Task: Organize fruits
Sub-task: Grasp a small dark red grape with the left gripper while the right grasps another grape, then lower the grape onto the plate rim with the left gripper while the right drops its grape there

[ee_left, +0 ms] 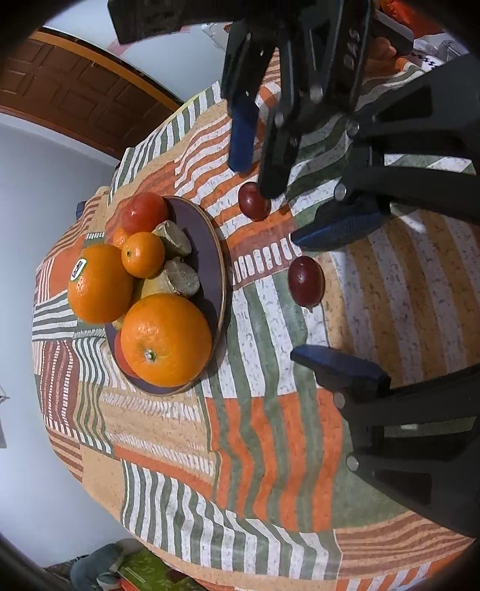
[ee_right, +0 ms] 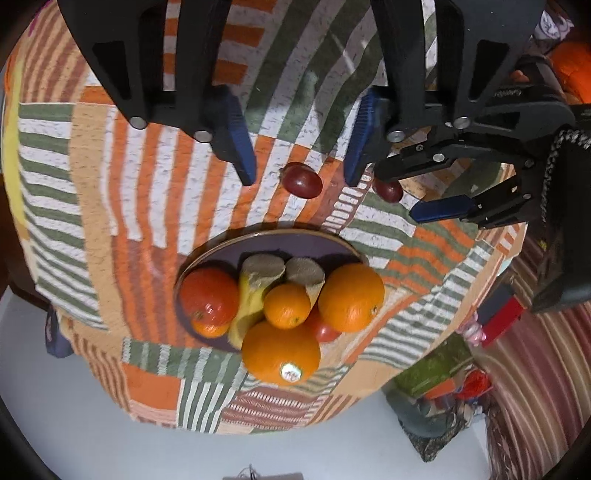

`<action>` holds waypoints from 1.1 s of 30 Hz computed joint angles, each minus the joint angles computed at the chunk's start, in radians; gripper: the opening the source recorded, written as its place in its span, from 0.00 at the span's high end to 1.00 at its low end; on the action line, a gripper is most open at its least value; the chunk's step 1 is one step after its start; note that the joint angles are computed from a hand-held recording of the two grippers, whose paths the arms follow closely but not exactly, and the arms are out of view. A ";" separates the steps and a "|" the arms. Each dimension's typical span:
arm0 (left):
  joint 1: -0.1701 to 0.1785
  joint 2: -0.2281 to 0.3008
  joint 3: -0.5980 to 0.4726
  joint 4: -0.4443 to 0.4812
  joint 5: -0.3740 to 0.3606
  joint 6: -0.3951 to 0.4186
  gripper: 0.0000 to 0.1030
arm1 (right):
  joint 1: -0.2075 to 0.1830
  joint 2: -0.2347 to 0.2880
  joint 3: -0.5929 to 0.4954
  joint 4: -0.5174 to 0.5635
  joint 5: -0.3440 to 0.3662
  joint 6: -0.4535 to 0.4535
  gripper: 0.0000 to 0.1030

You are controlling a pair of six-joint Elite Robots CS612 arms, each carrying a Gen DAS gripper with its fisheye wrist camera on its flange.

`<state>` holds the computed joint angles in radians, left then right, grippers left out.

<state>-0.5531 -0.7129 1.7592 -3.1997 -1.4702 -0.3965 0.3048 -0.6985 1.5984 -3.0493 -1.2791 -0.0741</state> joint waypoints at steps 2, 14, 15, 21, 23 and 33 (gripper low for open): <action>0.002 0.003 -0.003 -0.002 -0.004 0.002 0.58 | 0.002 0.008 -0.010 0.018 0.005 -0.006 0.68; 0.005 0.000 0.001 -0.018 -0.042 0.008 0.72 | -0.004 0.006 -0.002 -0.009 0.026 -0.002 0.78; 0.005 -0.002 0.002 -0.019 -0.040 0.009 0.72 | -0.004 0.005 -0.001 -0.013 0.025 0.001 0.78; 0.002 -0.017 0.002 -0.046 -0.019 0.023 0.72 | -0.010 -0.005 0.010 -0.054 0.022 0.016 0.78; 0.003 -0.019 -0.004 -0.053 -0.017 0.026 0.72 | -0.012 -0.008 0.013 -0.066 0.020 0.016 0.78; 0.006 0.001 -0.061 -0.051 -0.012 0.043 0.72 | -0.021 -0.002 -0.008 -0.084 0.027 0.019 0.78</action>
